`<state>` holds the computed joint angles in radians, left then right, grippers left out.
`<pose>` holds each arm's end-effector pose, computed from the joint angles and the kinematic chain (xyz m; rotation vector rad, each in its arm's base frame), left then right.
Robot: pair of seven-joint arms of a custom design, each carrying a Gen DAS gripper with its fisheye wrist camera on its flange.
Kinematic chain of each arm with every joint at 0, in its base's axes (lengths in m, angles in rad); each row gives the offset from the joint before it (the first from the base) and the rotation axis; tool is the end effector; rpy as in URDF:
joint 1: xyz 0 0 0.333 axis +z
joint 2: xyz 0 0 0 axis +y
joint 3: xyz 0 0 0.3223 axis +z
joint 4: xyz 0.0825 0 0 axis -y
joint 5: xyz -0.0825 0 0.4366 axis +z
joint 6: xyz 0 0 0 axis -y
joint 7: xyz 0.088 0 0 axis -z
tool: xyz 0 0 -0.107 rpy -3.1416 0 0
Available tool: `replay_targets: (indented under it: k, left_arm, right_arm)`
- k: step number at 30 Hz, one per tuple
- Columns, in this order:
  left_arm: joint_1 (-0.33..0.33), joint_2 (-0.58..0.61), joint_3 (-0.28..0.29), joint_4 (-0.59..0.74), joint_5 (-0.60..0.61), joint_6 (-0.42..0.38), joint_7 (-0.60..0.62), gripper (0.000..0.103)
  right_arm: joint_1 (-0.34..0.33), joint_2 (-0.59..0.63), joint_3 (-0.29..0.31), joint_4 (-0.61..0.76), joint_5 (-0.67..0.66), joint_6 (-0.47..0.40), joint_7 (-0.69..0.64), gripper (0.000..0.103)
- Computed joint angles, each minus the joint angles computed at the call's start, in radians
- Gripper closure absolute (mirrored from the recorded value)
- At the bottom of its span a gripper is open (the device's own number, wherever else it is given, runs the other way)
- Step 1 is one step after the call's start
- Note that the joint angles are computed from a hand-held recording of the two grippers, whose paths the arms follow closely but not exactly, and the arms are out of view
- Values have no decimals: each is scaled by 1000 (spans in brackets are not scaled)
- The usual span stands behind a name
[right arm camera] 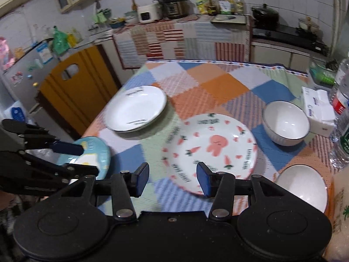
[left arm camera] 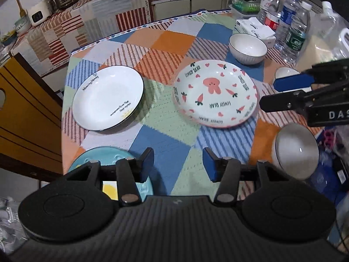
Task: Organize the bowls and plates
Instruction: 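Move both grippers to the rim of the teal egg-print plate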
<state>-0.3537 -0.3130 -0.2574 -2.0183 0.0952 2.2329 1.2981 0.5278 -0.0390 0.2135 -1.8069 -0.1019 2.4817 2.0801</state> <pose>0.4473 -0.3306 0.6342 -1.5337 2.2787 -0.6029 0.4783 0.4416 0.6298 -1.9589 1.4563 -0.2663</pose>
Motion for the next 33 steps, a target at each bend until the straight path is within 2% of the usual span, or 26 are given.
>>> replay_targets:
  k: [6, 9, 10, 14, 16, 21, 27, 30, 33]
  left_arm:
    - [-20, -103, 23, -55, -44, -38, 54, 50]
    - [-31, -147, 40, -80, -78, -69, 89, 48]
    - [-31, -164, 39, -94, -72, -72, 100, 45]
    - [-24, -242, 34, -166, -31, -73, 119, 36]
    - [-26, -274, 46, -197, -36, -81, 128, 28]
    - [-15, -343, 81, -269, -35, -79, 168, 16]
    - [33, -405, 115, -362, 22, -1, 232, 16]
    - [45, -404, 150, -383, 18, 30, 291, 16]
    - [51, -382, 188, -390, -6, 63, 368, 16]
  right_arm:
    - [27, -14, 20, 30, 50, -26, -50, 49]
    - [40, -15, 31, 46, 39, -40, -64, 43]
    - [45, -16, 34, 49, 34, -39, -63, 37]
    - [62, -11, 44, 69, 32, -54, -70, 31]
    - [72, -5, 48, 77, 26, -58, -70, 30]
    - [98, 20, 52, 82, 61, -18, -139, 28]
    - [135, 100, 51, 140, 11, -10, -197, 26]
    - [153, 133, 41, 139, 9, 48, -202, 26]
    - [164, 149, 30, 69, 13, 227, -210, 26]
